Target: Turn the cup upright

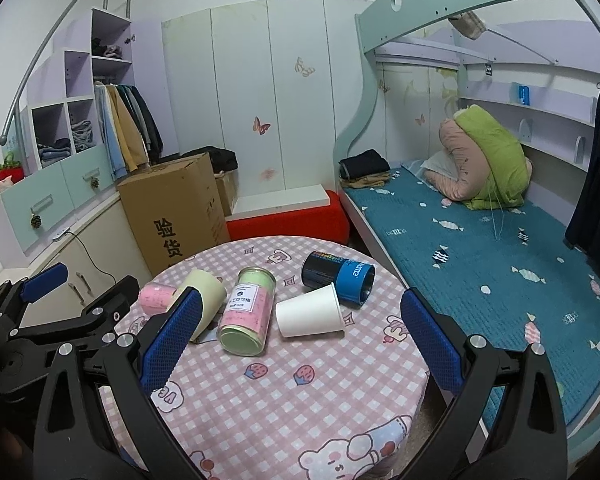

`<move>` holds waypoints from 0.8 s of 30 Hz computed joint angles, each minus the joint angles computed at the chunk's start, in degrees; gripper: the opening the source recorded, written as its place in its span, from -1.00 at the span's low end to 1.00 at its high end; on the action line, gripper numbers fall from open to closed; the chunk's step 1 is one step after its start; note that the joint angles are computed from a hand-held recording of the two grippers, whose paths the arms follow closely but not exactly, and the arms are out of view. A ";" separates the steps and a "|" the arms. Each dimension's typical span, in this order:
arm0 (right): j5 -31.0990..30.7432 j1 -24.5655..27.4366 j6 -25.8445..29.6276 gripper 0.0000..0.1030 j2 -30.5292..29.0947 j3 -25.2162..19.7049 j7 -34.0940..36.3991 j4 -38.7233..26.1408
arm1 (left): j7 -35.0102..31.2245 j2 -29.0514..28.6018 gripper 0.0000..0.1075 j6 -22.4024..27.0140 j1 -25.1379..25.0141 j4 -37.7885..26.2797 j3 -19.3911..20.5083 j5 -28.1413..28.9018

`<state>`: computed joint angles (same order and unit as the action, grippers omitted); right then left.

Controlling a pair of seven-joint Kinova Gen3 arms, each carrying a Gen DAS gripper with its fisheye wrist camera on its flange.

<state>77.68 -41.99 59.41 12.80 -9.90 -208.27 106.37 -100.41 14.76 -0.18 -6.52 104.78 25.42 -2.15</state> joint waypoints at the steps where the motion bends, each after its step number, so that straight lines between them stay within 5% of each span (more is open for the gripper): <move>1: 0.15 0.12 -0.24 0.86 -0.04 0.05 -0.08 0.12 | 0.06 0.06 0.80 0.09 0.27 -0.18 -0.27 0.03; 13: 0.75 -0.06 0.48 0.86 -0.26 -0.14 -0.14 0.02 | 0.80 -0.64 0.80 -1.46 -2.40 0.96 2.10 -1.03; 24: 2.41 -1.46 3.29 0.86 -0.96 -1.34 -2.20 1.51 | 7.92 -3.73 0.80 -3.96 -4.05 4.11 3.15 -7.12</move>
<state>80.09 -43.46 62.70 11.84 -11.23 -210.47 107.88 -92.49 11.02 -4.14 -10.57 108.90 28.57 -9.27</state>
